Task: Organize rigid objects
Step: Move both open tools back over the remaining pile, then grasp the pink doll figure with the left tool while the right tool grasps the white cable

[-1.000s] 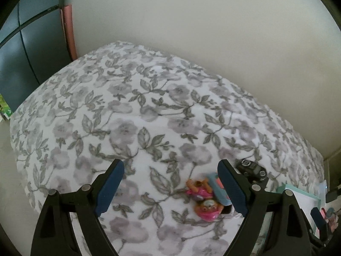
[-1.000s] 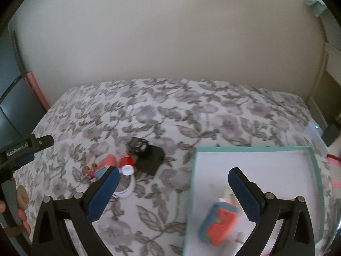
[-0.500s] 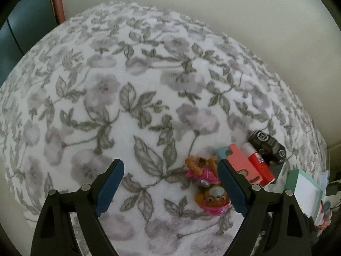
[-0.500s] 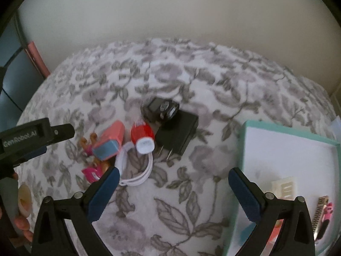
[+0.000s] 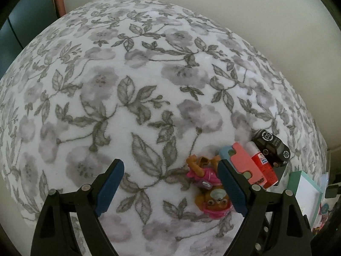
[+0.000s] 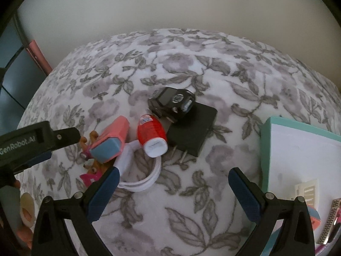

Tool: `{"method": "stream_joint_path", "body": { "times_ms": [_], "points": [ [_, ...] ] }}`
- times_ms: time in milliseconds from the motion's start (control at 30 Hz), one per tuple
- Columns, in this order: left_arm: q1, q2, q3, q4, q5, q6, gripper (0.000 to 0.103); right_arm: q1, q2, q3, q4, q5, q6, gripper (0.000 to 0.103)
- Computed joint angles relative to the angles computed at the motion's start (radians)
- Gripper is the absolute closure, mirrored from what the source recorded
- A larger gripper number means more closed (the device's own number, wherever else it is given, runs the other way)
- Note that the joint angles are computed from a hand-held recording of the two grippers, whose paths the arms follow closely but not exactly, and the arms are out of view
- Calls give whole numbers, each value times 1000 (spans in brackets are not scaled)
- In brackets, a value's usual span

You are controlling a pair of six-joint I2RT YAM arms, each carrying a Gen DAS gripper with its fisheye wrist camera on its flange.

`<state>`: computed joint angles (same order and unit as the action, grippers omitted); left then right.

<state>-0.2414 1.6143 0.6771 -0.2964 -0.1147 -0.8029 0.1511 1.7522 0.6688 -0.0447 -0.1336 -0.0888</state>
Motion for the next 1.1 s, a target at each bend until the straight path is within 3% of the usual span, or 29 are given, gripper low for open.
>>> {"method": "stream_joint_path", "body": {
  "times_ms": [967,1100],
  "points": [
    [2,15,12,-6,18,16,13,20,106,31,61,15,35,0],
    [4,16,11,-6,19,19,13,50,106,1,95,70,10,0]
  ]
}}
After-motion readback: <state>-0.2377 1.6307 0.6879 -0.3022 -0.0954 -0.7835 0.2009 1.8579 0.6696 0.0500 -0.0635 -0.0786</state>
